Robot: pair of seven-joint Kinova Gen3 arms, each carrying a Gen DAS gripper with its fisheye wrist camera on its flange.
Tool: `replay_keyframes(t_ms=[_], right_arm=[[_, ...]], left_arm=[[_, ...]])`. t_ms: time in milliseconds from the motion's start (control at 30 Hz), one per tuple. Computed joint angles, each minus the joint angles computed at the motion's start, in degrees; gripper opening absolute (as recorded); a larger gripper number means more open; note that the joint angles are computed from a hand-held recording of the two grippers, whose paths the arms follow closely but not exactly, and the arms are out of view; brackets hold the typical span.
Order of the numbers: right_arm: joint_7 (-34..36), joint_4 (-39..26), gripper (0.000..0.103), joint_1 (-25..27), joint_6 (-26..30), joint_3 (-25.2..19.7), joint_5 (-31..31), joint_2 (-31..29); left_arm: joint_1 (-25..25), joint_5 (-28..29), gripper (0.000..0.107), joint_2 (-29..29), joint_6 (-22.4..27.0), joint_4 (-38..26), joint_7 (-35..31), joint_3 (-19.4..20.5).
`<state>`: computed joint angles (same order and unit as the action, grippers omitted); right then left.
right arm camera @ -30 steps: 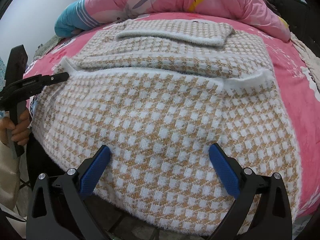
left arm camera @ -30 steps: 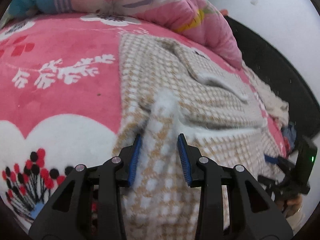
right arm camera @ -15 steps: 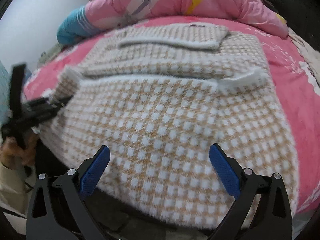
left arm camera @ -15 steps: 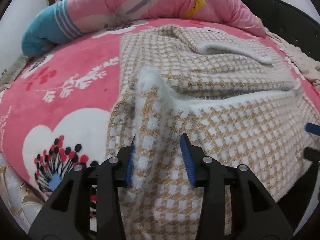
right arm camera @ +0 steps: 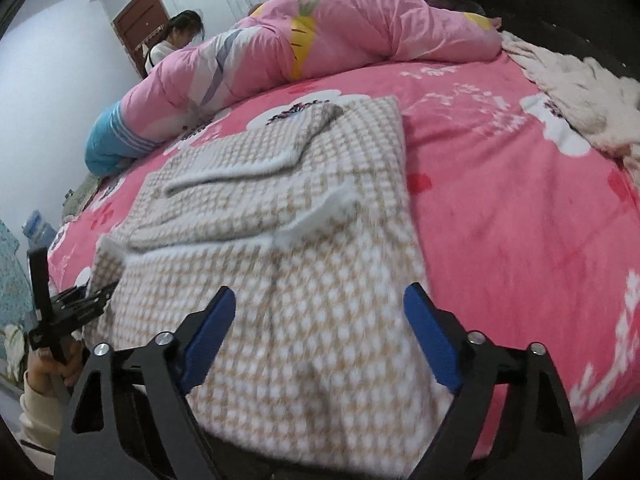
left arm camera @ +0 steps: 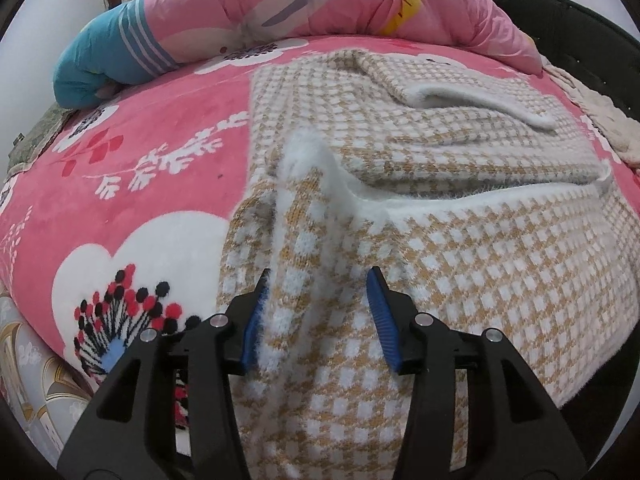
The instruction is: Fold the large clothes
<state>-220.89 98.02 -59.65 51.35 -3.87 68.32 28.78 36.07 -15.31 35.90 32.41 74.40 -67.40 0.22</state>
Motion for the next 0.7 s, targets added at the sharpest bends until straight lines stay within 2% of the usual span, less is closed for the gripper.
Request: replay_keyframes(t_ms=[133,267,367,533,633,700], right_arm=[[1.38,0.00,0.070,2.82,-3.41,0.62,0.74,0.25],[-0.87,2.03,0.058,4.14,-8.28,1.11,1.32,-0.07],[-4.67,4.72,0.056,2.78,-9.70,0.89,3.87,-1.22],[-6.39,6.95,0.055,1.45,-7.37,-0.86,3.61,-3.15],[-4.57,6.63,0.055,2.97,-6.14,-1.38,2.89,-3.81],[-4.46,6.57,0.055,4.58,-7.84,-1.05,4.37,-3.89]], left_arm=[[-0.18,0.10,0.046,0.12,0.10,-0.15,-0.27,0.10],[-0.21,0.23,0.046,0.09,0.06,-0.11,-0.44,0.12],[-0.23,0.29,0.046,0.16,0.23,-0.26,-0.51,0.11],[-0.21,0.32,0.047,0.25,0.30,-0.41,-0.54,0.06],[-0.06,0.25,0.047,0.36,0.37,-0.56,-0.35,-0.10],[0.13,0.14,0.047,0.58,0.54,-0.85,-0.18,-0.21]])
